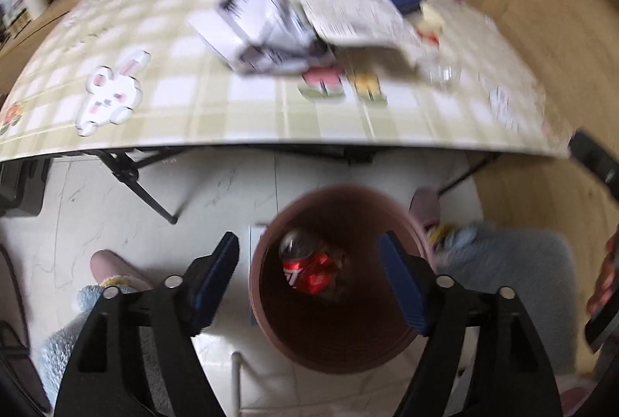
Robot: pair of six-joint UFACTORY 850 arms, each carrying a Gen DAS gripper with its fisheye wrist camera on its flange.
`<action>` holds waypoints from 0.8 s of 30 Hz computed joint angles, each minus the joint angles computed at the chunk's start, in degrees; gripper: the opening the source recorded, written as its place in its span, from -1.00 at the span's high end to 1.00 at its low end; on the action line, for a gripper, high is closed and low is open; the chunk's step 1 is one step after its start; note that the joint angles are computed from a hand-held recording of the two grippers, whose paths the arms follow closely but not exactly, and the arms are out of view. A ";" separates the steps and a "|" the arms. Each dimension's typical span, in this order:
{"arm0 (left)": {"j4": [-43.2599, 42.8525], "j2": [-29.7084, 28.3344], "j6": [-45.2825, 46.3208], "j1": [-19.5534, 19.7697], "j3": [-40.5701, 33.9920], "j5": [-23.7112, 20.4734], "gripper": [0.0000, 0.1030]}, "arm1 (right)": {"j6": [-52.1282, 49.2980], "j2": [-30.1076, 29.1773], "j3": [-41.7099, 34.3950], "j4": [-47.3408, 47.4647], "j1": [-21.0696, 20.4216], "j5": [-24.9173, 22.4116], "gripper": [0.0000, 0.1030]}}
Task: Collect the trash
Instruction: 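Grasp the crumpled white paper with the left gripper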
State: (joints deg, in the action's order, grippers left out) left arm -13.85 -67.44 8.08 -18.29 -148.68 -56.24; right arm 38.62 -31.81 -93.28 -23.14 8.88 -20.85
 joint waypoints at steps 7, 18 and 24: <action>6.37 14.24 -10.74 0.98 21.73 20.93 -0.88 | 0.69 -0.62 -1.74 -1.62 0.38 -1.89 -0.89; 7.52 22.06 -11.99 1.95 33.22 35.57 -0.88 | -0.80 -1.69 -4.63 -0.35 0.56 -3.03 -0.89; 8.49 24.72 -12.94 2.27 37.00 43.70 -0.88 | 2.17 -2.07 -5.77 -4.94 1.02 -2.30 -0.89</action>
State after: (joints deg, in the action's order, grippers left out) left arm -5.35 -42.72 -4.85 -16.02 -111.68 -12.54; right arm 40.79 -33.88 -99.05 -28.08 9.90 -23.16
